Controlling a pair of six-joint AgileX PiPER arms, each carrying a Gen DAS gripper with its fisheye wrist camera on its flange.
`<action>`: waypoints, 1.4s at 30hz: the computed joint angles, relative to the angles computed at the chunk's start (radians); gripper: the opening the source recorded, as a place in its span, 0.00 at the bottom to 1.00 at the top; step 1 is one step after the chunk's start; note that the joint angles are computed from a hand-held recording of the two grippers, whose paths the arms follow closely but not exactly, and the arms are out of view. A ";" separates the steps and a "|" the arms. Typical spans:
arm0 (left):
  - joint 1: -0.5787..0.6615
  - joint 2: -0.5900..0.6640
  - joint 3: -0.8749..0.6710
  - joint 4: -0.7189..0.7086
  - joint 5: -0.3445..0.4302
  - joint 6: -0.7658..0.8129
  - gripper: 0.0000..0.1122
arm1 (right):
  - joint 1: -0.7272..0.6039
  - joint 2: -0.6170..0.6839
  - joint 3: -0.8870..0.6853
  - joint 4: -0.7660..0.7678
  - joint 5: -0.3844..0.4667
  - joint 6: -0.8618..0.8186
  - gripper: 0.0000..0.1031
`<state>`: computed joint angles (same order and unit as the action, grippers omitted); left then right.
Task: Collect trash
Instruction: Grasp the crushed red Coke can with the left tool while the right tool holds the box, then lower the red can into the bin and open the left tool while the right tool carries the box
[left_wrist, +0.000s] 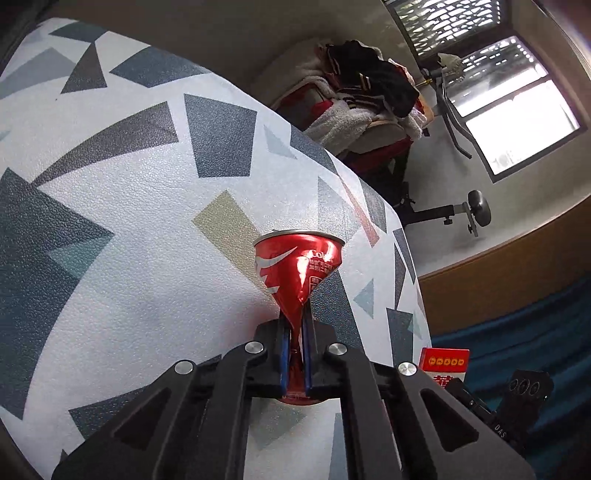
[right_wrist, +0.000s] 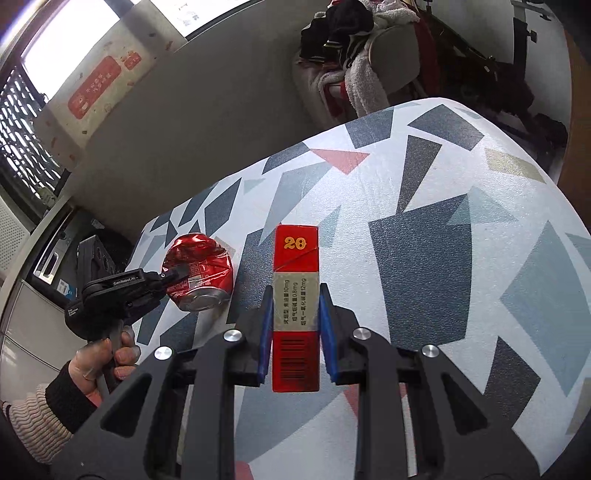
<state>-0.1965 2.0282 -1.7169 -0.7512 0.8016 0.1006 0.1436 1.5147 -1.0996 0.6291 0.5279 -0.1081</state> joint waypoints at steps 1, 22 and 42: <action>-0.014 -0.025 0.003 0.053 0.004 0.004 0.05 | 0.007 -0.009 0.007 -0.003 -0.002 0.000 0.25; -0.009 -0.805 0.684 0.274 0.026 0.156 0.05 | 0.431 -0.169 0.040 -0.543 0.032 0.467 0.25; -0.238 -1.287 1.096 0.381 0.153 -0.043 0.05 | 0.712 -0.227 0.082 -0.821 0.079 0.760 0.25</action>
<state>-0.4342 0.7412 -0.6213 -0.3706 0.9543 0.0576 0.8557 1.2882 -1.0181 -0.1918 0.6071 0.6523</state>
